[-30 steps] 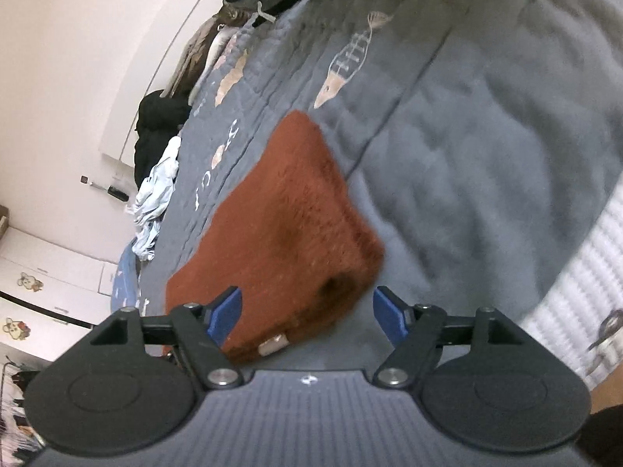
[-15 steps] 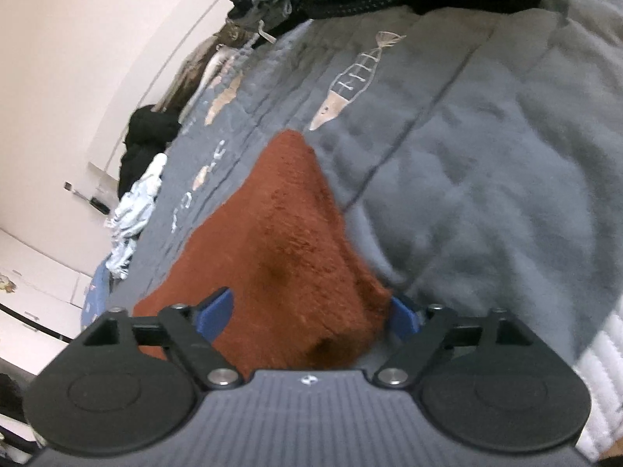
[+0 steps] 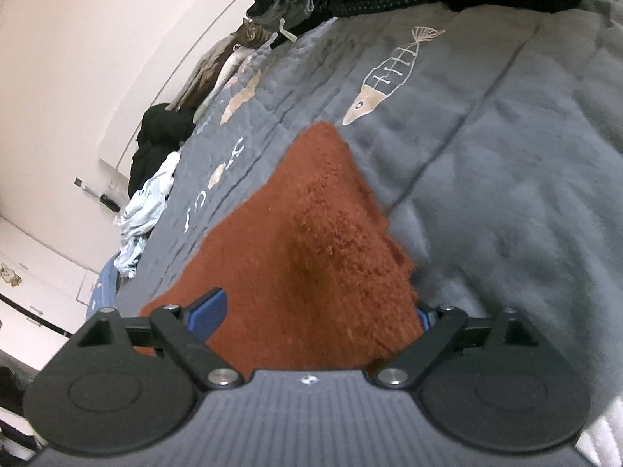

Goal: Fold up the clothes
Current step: 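Grasp the folded scarf with the right tool while the left tool keeps holding it, then lift the folded scarf off the quilt with both tools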

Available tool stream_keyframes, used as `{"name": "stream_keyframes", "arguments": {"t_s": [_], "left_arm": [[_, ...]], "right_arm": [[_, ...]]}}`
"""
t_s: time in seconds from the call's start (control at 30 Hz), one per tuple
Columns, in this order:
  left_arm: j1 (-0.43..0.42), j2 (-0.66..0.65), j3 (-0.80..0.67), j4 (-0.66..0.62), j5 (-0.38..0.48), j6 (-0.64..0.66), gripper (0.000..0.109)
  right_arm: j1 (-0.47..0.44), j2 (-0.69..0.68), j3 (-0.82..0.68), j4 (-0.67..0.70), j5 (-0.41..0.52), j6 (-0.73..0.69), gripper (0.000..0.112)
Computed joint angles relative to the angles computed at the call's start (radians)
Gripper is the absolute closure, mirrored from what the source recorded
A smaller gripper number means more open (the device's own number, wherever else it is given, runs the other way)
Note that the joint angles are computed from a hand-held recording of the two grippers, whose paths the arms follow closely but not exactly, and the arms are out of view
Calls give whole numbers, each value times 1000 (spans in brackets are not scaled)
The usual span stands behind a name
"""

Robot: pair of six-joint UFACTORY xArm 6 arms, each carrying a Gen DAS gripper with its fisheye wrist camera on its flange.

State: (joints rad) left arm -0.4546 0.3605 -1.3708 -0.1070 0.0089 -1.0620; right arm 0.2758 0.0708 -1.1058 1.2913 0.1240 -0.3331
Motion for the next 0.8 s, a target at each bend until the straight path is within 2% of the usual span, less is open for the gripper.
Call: {"name": "stream_keyframes", "arguments": {"t_s": [0.07,0.1,0.13,0.27,0.37,0.47,0.6,0.8], "left_arm": [[0,0,1,-1,-1,-1,81],[1,0,1,-2,-2,-1,81],[3,0,2,24,-2,-24,81],[18,-12,6,163,-1,-148,82],[19,-31,8,192,4,-170,84],[18,-66,12,251,22,-215,85],[6,-128,21,271,68,-197,85],[-14,-201,-18,357,150,-212,86]], "right_arm": [[-8,-3,0,35,15,-9,57],[-13,-4,1,52,23,-13,78],[-17,-6,1,68,31,-16,81],[-30,-24,-4,200,62,-106,84],[-46,-53,-7,333,112,-174,84],[-58,-85,-8,403,148,-194,85],[-64,-128,-12,378,167,-138,85],[-76,-244,20,236,179,-22,85]]}}
